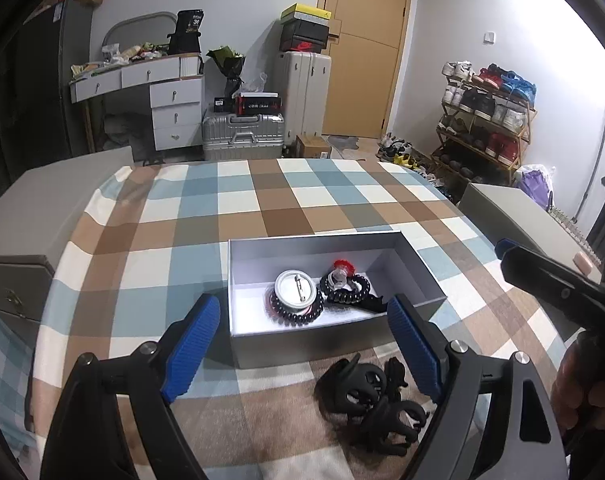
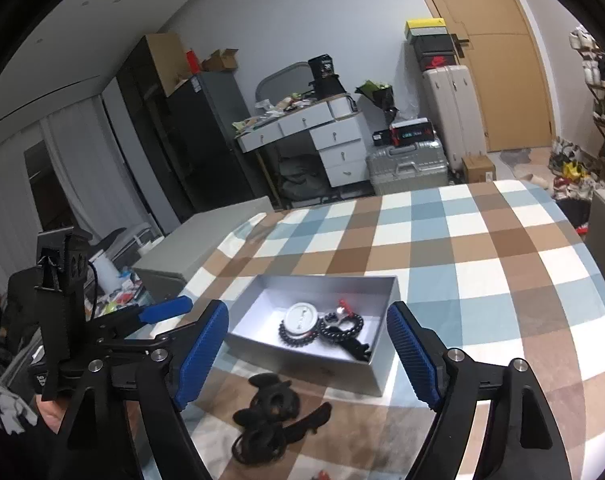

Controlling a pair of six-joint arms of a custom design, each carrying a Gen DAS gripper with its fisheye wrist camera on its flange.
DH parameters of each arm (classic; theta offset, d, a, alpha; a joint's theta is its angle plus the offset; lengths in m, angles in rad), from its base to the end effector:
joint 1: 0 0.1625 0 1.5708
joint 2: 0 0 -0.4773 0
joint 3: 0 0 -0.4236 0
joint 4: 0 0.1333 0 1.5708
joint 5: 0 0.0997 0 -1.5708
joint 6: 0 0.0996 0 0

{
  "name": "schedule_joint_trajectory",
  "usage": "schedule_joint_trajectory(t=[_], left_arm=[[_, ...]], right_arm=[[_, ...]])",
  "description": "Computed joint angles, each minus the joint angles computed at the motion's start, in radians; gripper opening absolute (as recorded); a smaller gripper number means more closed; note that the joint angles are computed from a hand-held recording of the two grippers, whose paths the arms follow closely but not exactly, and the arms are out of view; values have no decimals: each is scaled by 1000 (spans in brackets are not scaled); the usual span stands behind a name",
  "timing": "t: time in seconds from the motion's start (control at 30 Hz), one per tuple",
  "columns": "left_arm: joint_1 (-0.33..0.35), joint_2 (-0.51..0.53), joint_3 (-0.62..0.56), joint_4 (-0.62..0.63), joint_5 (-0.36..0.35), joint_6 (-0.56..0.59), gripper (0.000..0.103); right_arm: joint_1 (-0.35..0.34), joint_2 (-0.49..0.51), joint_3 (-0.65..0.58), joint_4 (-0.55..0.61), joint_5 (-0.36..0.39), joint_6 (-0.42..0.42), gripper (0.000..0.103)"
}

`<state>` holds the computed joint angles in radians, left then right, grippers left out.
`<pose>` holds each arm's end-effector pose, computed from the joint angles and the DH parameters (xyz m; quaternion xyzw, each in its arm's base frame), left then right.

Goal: Organize jewelry
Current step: 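Lift both tools out of the box back toward the remaining items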

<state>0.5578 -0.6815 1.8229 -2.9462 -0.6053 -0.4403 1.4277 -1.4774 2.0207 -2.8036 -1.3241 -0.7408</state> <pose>-0.4436 -0.5304 0.0460 0.1965 0.8592 -0.3836 0.2759 0.0782 -0.5624 0.4076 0.3147 -0.8804 0.3527 0.0388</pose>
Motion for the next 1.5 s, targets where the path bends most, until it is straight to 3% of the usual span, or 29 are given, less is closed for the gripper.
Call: schedule_joint_trajectory(t=[0.1, 0.33, 0.63, 0.8, 1.2, 1.27, 1.43, 1.5], left_arm=[[-10, -3, 13, 1, 10, -11, 84], [-36, -1, 44, -29, 76, -45, 100], [-58, -17, 103, 15, 107, -204, 101], [-64, -28, 131, 74, 80, -321, 101], [-86, -60, 177, 227, 23, -476, 101], [-89, -64, 182, 237, 15, -491, 101], [-97, -66, 189, 257, 5, -512, 101], [-99, -68, 195, 252, 0, -512, 101]], right_arm=[[-1, -19, 21, -11, 6, -14, 88], [-15, -62, 67, -25, 28, -46, 96], [-55, -98, 114, -6, 11, -72, 99], [-77, -105, 140, 9, -33, -85, 99], [-94, -99, 194, 46, -153, -113, 99], [-90, -95, 203, 20, -167, -124, 96], [-58, -52, 185, -4, -272, -77, 77], [-55, -52, 182, 2, -269, -78, 69]])
